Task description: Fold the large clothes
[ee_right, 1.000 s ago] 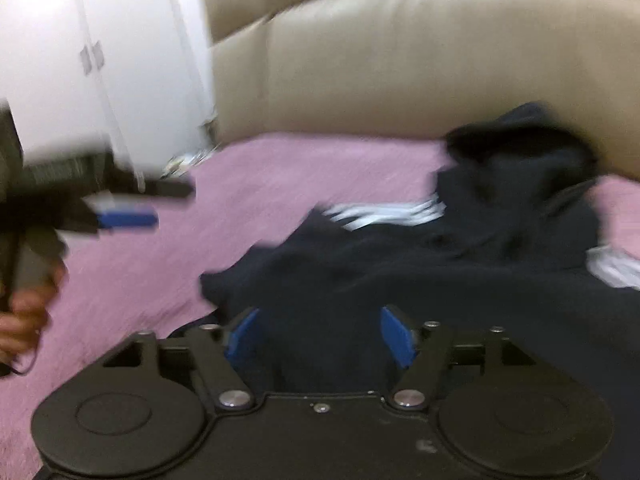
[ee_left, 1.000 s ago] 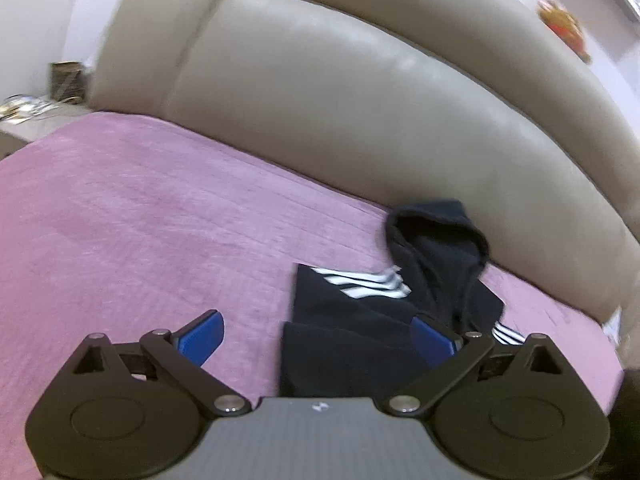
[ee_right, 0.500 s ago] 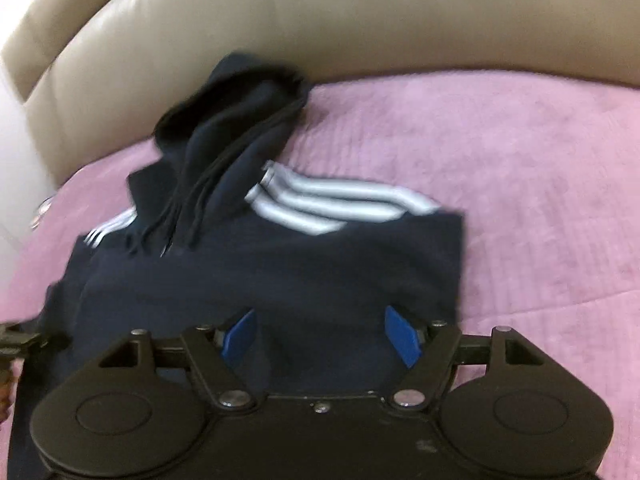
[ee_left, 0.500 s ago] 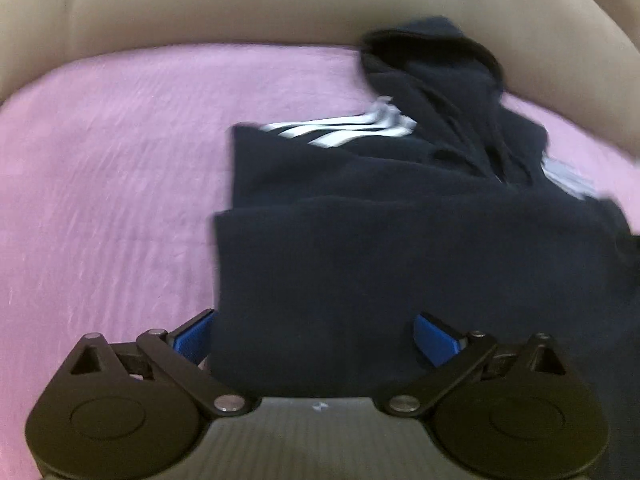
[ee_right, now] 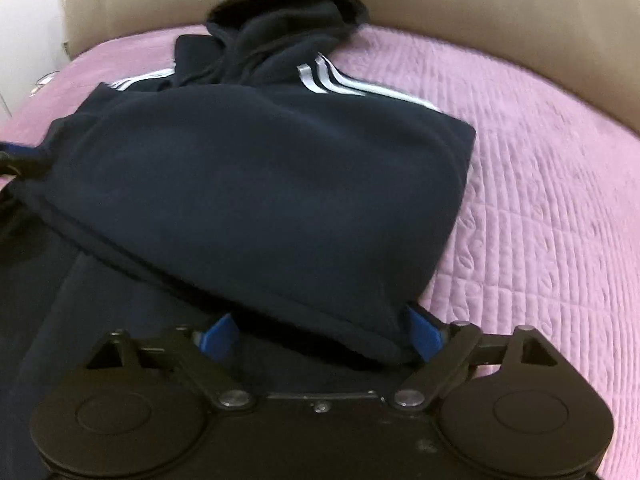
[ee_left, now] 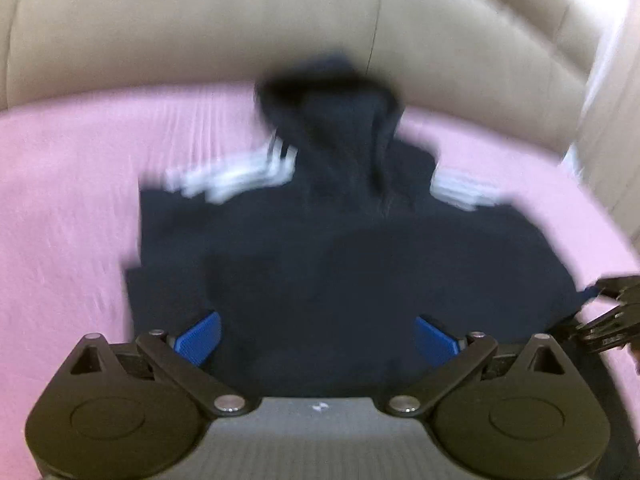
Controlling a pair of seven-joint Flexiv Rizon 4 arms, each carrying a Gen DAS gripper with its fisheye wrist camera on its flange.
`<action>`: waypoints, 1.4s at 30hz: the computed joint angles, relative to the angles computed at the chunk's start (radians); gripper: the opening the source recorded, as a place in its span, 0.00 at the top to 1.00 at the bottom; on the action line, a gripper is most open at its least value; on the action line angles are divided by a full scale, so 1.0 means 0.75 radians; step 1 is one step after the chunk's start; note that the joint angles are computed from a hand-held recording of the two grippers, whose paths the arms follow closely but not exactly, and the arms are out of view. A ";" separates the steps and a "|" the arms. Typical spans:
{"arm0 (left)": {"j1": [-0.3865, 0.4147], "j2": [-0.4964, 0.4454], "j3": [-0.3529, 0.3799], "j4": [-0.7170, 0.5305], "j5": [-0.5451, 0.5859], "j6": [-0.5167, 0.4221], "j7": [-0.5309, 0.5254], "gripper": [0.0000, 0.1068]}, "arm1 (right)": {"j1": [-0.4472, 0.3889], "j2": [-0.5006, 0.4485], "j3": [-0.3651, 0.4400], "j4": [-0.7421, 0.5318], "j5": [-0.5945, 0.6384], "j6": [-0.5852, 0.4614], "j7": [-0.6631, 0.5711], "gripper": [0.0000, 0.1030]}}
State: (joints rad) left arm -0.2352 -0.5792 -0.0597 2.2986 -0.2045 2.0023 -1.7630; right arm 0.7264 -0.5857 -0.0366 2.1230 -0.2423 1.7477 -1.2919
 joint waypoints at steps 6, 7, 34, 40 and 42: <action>-0.469 -0.078 0.285 -0.011 -0.413 0.022 0.372 0.04 | 0.106 0.072 -0.102 -0.004 -0.089 -0.204 0.036 0.01; -0.461 -0.060 0.308 -0.015 -0.350 -0.022 0.314 0.04 | 0.149 0.102 -0.149 0.006 -0.107 -0.224 0.085 0.02; 0.472 -0.010 -0.297 -0.397 0.278 -0.194 0.072 0.04 | 0.076 0.031 0.038 -0.214 -0.127 -0.079 0.344 0.01; 0.283 -0.254 -0.102 -0.995 0.149 -0.456 0.242 0.04 | 0.257 -0.161 -0.085 -0.371 -0.108 -0.227 0.293 0.00; 0.179 -0.365 0.008 -1.211 0.028 -0.581 0.307 0.04 | 0.376 -0.214 -0.238 -0.329 -0.094 -0.042 0.353 0.00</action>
State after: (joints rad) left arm -0.1012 -0.8528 -0.0540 1.3905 -0.1837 1.5665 -1.5324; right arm 1.0087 -0.7458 -0.2153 1.8761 -0.3125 1.7163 -1.0273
